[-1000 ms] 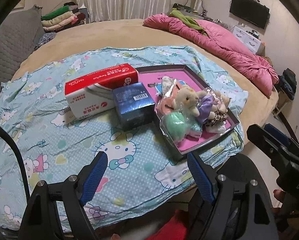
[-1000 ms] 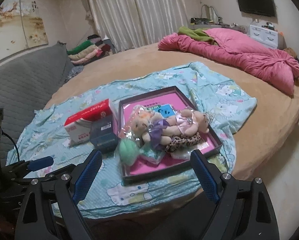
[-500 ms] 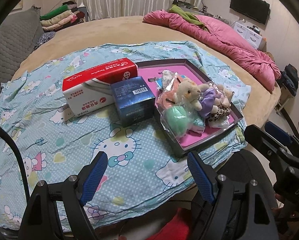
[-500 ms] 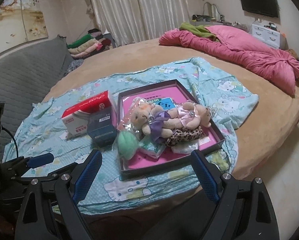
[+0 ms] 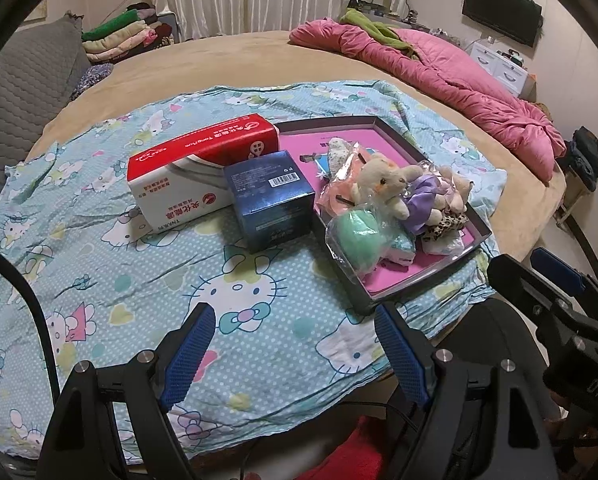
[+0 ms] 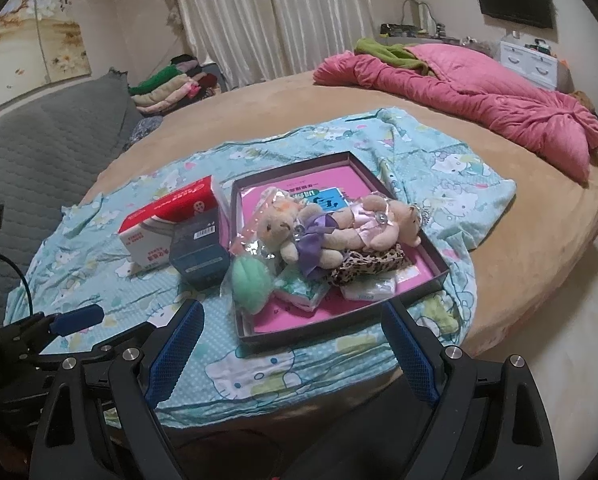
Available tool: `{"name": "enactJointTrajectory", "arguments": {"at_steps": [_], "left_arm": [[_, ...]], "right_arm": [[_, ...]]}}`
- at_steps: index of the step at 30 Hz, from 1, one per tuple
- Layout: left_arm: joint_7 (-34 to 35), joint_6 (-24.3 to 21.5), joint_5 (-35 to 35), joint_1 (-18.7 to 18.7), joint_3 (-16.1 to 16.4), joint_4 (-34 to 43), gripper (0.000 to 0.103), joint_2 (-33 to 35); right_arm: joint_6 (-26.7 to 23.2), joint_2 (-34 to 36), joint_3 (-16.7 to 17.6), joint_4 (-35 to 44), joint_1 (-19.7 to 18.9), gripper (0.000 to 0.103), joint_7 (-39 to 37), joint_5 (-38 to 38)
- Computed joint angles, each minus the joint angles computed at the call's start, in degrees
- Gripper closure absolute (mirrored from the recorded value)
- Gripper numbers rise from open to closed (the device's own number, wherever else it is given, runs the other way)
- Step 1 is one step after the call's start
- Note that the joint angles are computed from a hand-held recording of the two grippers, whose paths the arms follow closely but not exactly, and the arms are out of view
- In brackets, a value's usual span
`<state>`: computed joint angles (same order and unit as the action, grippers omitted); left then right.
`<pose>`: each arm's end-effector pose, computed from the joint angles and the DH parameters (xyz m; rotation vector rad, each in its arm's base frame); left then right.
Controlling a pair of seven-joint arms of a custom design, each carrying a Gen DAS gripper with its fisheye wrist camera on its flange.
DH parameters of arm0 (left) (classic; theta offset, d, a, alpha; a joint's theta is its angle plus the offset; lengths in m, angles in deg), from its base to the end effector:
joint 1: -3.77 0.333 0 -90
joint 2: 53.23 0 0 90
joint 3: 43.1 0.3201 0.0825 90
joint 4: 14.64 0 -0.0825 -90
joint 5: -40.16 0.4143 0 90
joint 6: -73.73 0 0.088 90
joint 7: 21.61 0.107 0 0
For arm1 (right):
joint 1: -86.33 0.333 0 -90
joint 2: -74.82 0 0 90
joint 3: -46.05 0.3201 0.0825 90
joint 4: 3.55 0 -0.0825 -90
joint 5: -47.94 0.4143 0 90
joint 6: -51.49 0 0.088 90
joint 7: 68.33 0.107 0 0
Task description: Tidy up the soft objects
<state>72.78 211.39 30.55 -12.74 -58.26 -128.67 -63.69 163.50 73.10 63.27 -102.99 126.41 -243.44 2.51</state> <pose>0.4873 -0.3142 0.6026 -1.3729 2.4516 -0.8029 0.3667 0.4885 0.6187 -1.3137 2.0672 -0.7044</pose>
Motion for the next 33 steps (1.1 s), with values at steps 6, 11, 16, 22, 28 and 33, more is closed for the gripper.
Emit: {"name": "enactJointTrajectory", "arguments": {"at_steps": [6, 11, 16, 22, 28, 33], "left_arm": [[-0.5, -0.1, 0.6, 0.1, -0.1, 0.1, 0.022, 0.1], [-0.4, -0.1, 0.5, 0.0, 0.0, 0.1, 0.022, 0.0], [-0.7, -0.1, 0.8, 0.1, -0.1, 0.1, 0.022, 0.0], [-0.5, -0.3, 0.6, 0.1, 0.0, 0.2, 0.022, 0.2], [-1.1, 0.5, 1.9, 0.3, -0.2, 0.0, 0.022, 0.3], [-1.9, 0.8, 2.4, 0.3, -0.2, -0.3, 0.022, 0.8]], "right_arm": [[-0.1, 0.2, -0.1, 0.2, 0.1, 0.012, 0.3, 0.1], [-0.2, 0.4, -0.2, 0.2, 0.1, 0.012, 0.2, 0.2], [-0.2, 0.2, -0.2, 0.1, 0.1, 0.012, 0.1, 0.3], [-0.2, 0.4, -0.2, 0.2, 0.1, 0.012, 0.2, 0.2], [0.0, 0.2, -0.2, 0.0, 0.0, 0.012, 0.3, -0.2], [0.3, 0.2, -0.3, 0.0, -0.1, 0.012, -0.3, 0.5]]}}
